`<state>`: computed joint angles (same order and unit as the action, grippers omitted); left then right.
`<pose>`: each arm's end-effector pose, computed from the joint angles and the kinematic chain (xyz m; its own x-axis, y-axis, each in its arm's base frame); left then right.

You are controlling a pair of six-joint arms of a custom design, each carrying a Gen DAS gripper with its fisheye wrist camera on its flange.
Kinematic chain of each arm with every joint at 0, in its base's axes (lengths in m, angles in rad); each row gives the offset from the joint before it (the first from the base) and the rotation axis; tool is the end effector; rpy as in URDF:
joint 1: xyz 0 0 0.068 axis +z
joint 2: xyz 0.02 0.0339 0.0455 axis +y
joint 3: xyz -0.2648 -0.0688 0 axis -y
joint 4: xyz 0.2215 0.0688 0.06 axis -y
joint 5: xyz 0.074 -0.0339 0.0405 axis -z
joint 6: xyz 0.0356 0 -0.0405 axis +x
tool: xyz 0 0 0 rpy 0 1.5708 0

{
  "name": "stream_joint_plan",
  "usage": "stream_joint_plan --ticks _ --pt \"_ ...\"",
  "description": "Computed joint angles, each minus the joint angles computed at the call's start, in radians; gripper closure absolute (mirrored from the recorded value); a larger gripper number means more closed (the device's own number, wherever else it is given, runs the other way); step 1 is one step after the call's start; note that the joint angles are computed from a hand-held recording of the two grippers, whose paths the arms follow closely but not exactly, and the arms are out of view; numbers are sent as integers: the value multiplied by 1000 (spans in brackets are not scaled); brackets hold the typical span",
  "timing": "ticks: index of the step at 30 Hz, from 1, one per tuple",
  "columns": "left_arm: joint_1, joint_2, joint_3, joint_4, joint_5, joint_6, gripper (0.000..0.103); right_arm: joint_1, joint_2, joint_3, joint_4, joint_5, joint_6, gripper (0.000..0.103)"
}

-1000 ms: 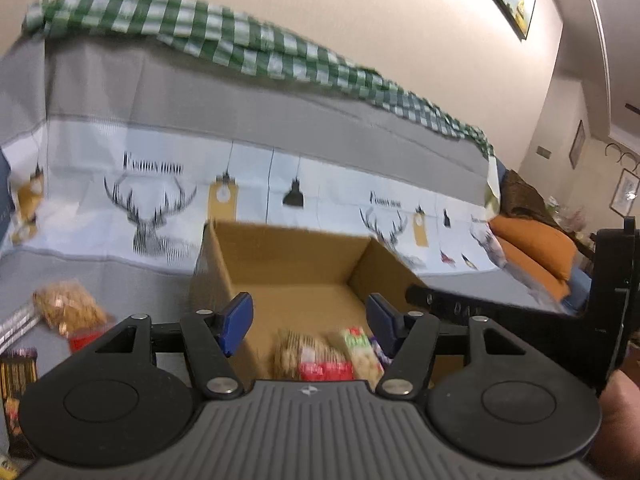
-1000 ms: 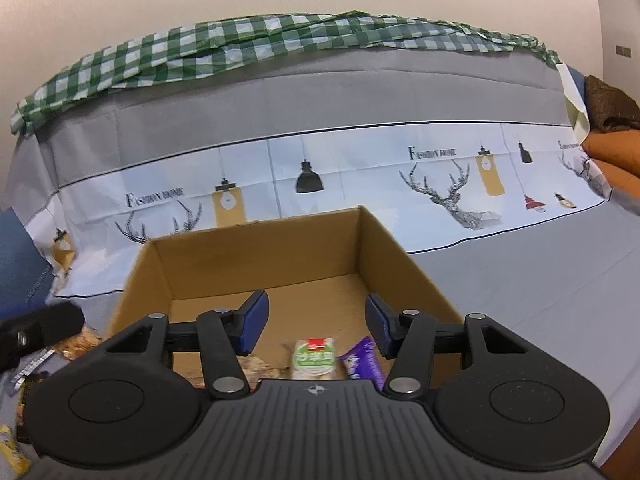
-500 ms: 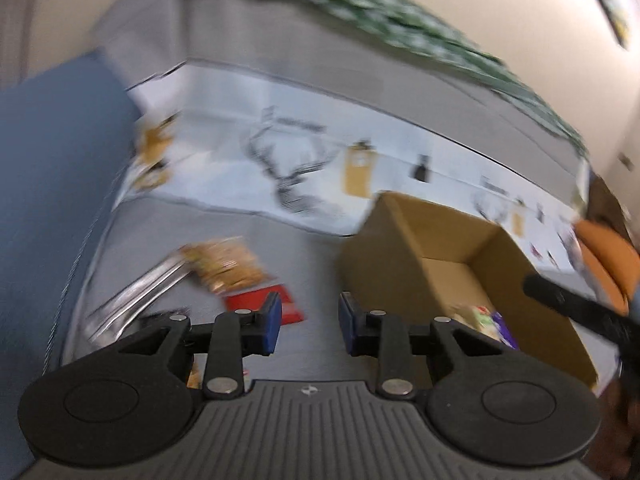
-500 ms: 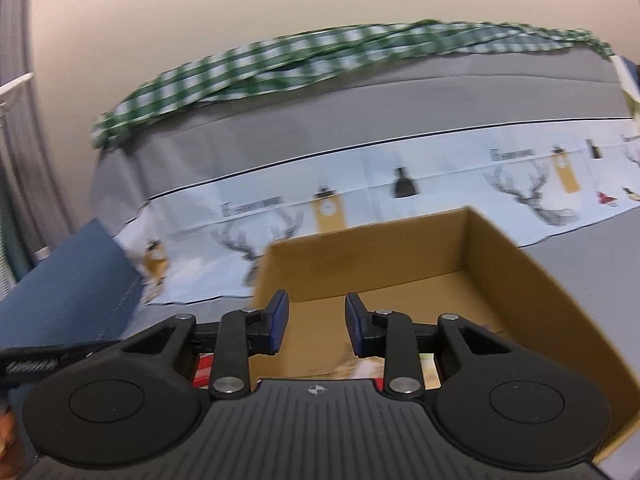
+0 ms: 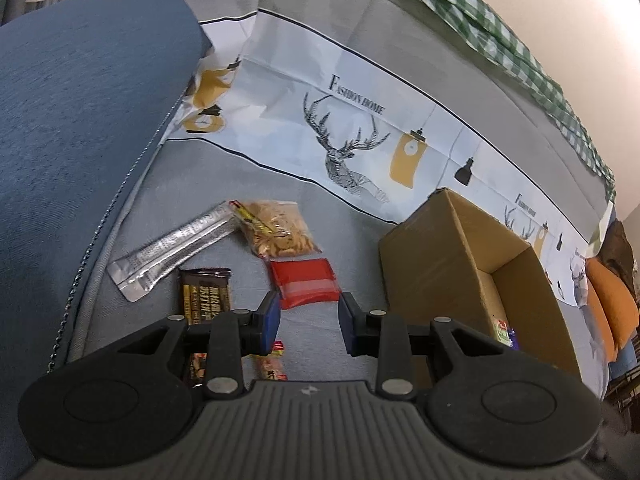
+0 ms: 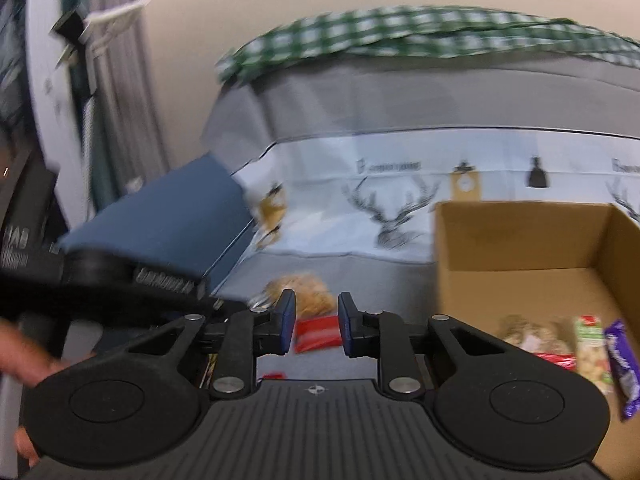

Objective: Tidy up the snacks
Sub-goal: 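Move both open tools back from the box toward the remaining snacks, then grasp the black cracker pack with the left tool while the right tool grasps the small red-wrapped snack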

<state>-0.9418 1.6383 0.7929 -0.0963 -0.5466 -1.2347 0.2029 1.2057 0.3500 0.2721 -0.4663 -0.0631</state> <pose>0.1863 -0.2245 0.1673 -0.6392 -0.4923 -0.5908 -0.2806 0.8646 -0.4169 0.1969 0.0568 0.1747 -0.5041 -0.1612 -0.8484 -0.5804 0.7907 0.1946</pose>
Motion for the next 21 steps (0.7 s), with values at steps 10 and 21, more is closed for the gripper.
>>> stream_joint_plan --ticks 10,21 --pt "46 25 2 -56 61 -46 62 221 168 1 14 111 -90 77" --pt "131 115 -35 0 128 -48 48 237 468 55 168 122 -52 60"
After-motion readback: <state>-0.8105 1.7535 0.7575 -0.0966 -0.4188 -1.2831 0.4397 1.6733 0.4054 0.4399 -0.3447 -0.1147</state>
